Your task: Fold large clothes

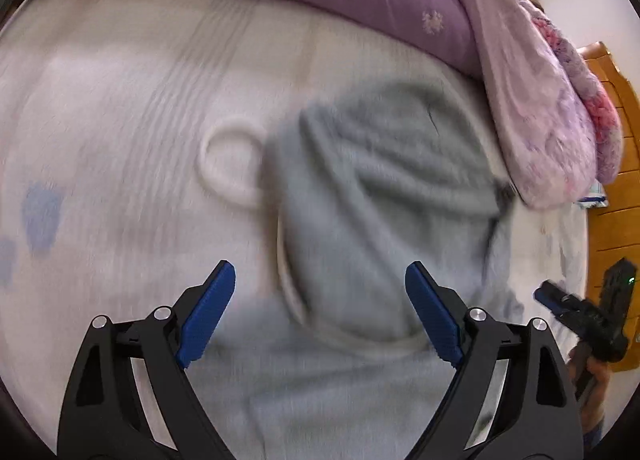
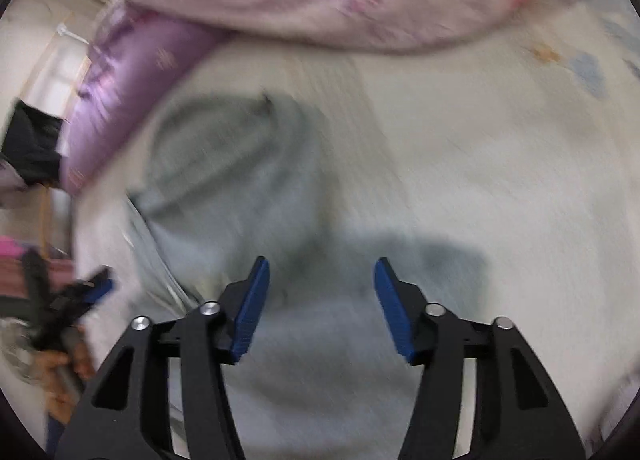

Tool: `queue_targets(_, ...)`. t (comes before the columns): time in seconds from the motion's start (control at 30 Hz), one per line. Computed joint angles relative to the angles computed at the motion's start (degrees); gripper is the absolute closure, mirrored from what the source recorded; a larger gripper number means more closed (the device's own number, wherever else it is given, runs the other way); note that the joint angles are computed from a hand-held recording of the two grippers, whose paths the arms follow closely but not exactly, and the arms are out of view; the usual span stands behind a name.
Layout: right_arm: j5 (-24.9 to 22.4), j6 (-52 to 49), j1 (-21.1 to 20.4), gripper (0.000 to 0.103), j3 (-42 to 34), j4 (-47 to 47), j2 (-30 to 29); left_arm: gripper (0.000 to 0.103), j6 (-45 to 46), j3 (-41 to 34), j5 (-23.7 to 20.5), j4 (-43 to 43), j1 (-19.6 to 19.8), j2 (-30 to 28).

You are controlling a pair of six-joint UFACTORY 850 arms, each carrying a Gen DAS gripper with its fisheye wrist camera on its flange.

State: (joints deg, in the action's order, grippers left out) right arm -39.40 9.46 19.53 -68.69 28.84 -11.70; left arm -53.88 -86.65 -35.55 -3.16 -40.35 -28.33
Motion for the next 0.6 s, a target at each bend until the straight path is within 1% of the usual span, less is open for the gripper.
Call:
queue_targets(0.03, -0.15, -1.41, -0.22, 0.045, -3.14, 0.52, -3.15, 0.016, -0.78, -1.78, -0.22, 1.05, 0.76, -1.69)
queue_targets(0.07, -0.59, -3.29, -0.79, 0.044, -5.07, 2.18, -5.04, 0.016, 0.19, -3.03, 0.0, 0.11, 1.59, -3.06)
queue_targets(0.13, 0.14, -7.47, -2.09, 0.044, -7.97, 8.42, -8.94, 0.016, 3.86, -4.85, 1.16, -4.44, 3.23, -5.44)
queue_targets(0.17, 0.42, -7.03, -2.37, 0.044, -8.27, 9.08, -9.79, 0.016, 3.76, -4.86, 2.36, -4.96, 3.66, -5.87)
queue_targets(0.23, 2.72, -3.36, -2.5, 0.044, -8.96, 6.66, -11.23, 0.016, 1.53, -5.77, 1.79, -4.31, 4.3, -7.32)
queue_targets(0.27, 2.49, -4.87, -2.73, 0.044, -9.35, 8.39, -12.25, 0.016, 2.12, -5.74, 2.31, -5.83, 4.66, -7.86)
queue_targets(0.33, 0.75, -6.25, -3.02, 0.044, -10.32, 11.54, -14.35, 0.017, 1.29, -7.15, 1.33, -4.41, 4.59, -9.32)
queue_targets(0.37, 0.55, -7.53, -3.01, 0.042, -10.54, 12.72, -14.74, 0.017, 0.76, -7.82, 0.93, -2.53, 4.31, -9.69)
queue_targets(0.4, 1.08, -7.64, -2.76, 0.043, -10.79, 12.19, -14.88, 0.02, 0.12, -9.5, -0.69, 0.4, 3.81, -10.66)
queue_targets(0.43, 1.76, -8.68, -2.53, 0.043, -10.99, 12.56, -14.99, 0.036, -1.13, -11.17, -2.65, 3.48, 3.24, -11.61)
queue_targets(0.47, 1.79, -8.65, -2.35, 0.05, -11.5, 12.05, -15.22, 0.06, -2.93, -13.3, -5.69, 8.08, 2.46, -12.85)
queue_targets(0.5, 2.09, -6.65, -1.95, 0.069, -11.82, 9.14, -15.39, 0.065, -3.57, -14.54, -6.94, 10.59, 1.9, -13.6)
queue_targets(0.53, 2.68, -5.82, -1.94, 0.078, -11.16, 7.03, -15.33, 0.08, -3.45, -14.05, -6.11, 10.91, 1.72, -13.21)
queue_targets(0.57, 3.53, -6.24, -1.82, 0.085, -10.49, 7.32, -14.53, 0.086, -3.0, -13.2, -5.01, 10.77, 1.51, -12.48)
queue_targets(0.6, 5.31, -7.87, -1.7, 0.087, -9.08, 8.63, -13.07, 0.087, -3.95, -12.17, -4.22, 11.66, 1.14, -11.44)
